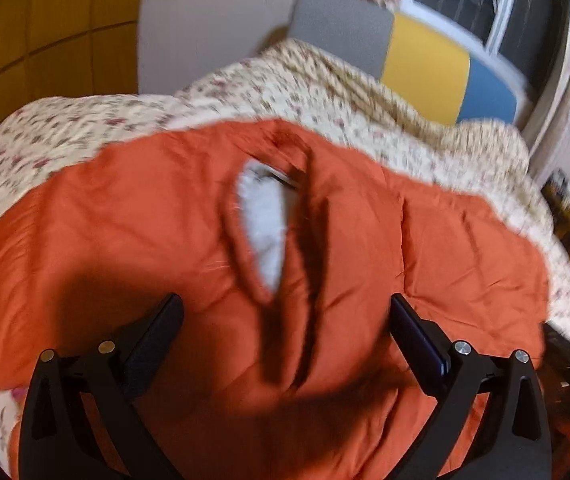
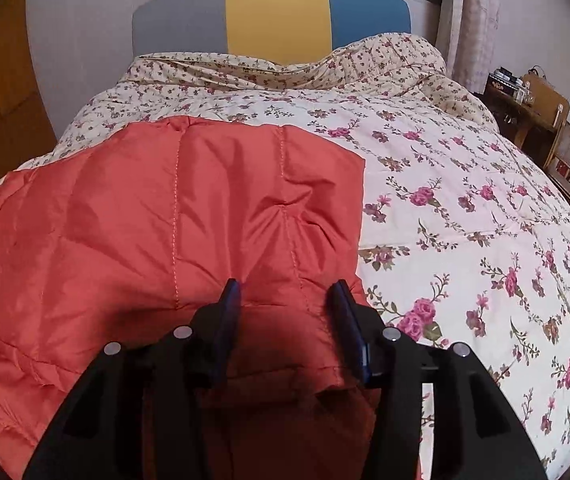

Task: Fold large clothes
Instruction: 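Grasp the other sleeve with the left gripper and lift it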

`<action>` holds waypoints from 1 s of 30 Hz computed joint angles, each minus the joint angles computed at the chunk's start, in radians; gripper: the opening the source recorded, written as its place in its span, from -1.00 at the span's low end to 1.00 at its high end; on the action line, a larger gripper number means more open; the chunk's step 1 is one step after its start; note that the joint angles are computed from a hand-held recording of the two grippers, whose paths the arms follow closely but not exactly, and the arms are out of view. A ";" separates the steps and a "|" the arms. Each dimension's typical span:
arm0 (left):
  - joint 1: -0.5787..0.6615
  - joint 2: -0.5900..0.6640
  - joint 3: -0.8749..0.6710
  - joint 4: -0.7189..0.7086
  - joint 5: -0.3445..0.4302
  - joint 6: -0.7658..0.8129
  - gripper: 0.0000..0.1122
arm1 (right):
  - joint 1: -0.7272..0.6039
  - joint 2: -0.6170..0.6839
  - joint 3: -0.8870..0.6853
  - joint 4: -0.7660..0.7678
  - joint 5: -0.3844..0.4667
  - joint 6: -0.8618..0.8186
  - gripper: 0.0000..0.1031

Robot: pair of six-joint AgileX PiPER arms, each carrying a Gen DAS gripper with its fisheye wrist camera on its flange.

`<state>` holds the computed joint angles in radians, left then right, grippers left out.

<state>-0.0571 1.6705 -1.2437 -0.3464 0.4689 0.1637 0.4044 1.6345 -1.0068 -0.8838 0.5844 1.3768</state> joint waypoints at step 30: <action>1.005 -0.131 0.272 -0.696 0.204 0.322 0.41 | -0.011 -0.010 0.002 0.006 0.001 -0.009 0.01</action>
<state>0.9481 1.5392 -0.9721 -1.0423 0.6725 0.4853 0.3938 1.6248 -1.0045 -0.8780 0.5854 1.3679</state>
